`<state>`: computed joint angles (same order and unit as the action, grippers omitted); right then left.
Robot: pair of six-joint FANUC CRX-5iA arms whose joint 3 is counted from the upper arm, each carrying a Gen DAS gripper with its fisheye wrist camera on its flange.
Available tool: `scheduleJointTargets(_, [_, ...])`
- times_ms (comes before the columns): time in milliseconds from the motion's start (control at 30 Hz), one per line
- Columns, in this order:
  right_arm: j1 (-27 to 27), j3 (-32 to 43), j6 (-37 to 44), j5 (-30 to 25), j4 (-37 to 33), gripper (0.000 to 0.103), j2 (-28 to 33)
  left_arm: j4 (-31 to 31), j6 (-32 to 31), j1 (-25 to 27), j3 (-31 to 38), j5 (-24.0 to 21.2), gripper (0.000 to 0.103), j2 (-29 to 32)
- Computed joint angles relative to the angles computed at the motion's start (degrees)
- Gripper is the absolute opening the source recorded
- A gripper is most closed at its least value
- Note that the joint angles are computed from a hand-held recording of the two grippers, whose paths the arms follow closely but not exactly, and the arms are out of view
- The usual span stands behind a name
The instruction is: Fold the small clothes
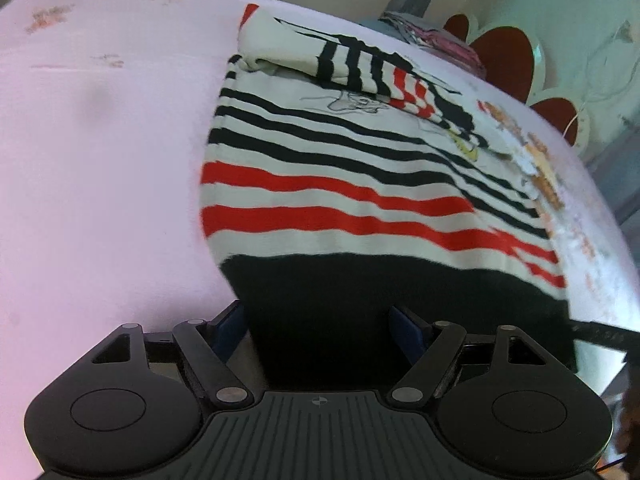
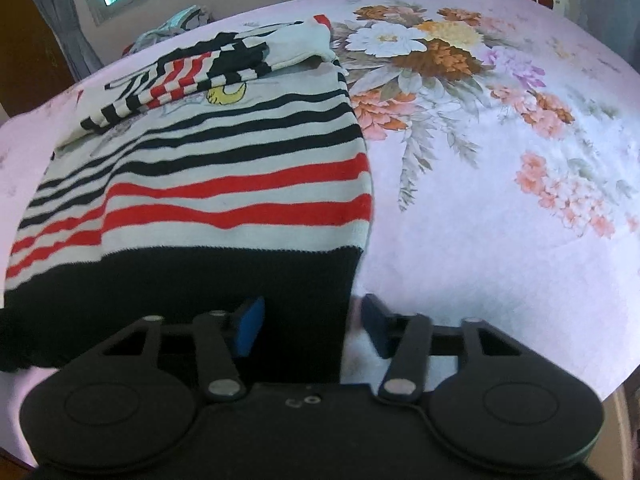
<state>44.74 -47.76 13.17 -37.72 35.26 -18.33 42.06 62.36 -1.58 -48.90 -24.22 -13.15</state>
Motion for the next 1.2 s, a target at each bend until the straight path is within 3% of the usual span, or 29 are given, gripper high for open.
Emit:
scheduleJointTargets(33, [-0.1, 0.1, 0.5, 0.3, -0.5, 0.036, 0.0, 0.2, -0.7, -0.2, 0.2, -0.1, 0.050, 0.5])
scheduleJointTargets(167, [-0.4, 0.7, 1.6, 0.7, -1.7, 0.031, 0.4, 0.9, -1.1, 0.4, 1.0, -1.2, 0.035, 1.6])
scheduleJointTargets(233, [-1.1, 2.0, 5.2, 1.0, -5.4, 0.015, 0.4, 2.8, -2.9, 1.2, 1.0, -2.5, 0.013, 1.9])
scheduleJointTargets(267, [-1.5, 2.7, 6.9, 1.2, -7.3, 0.010, 0.4, 4.0, -4.2, 1.7, 1.1, -3.6, 0.011, 2.2])
scheduleJointTargets(467, [-1.9, 5.1, 12.3, -0.3, -10.9, 0.010, 1.5, 4.3, -6.2, 2.4, 2.1, -5.8, 0.011, 2.8])
scheduleJointTargets(633, [-4.5, 7.3, 18.0, 2.6, -17.9, 0.010, 0.3, 9.6, -10.1, 2.4, 1.7, -5.8, 0.009, 2.2])
scheduleJointTargets(900, [-8.3, 11.9, 23.0, 7.8, -18.3, 0.010, 2.3, 22.5, -19.9, -1.3, 4.7, -0.3, 0.009, 4.7])
scheduleJointTargets(1200, [-14.5, 22.5, 35.4, 11.5, -26.1, 0.010, 10.3, 36.1, -26.1, -6.0, 10.6, 6.4, 0.009, 11.0])
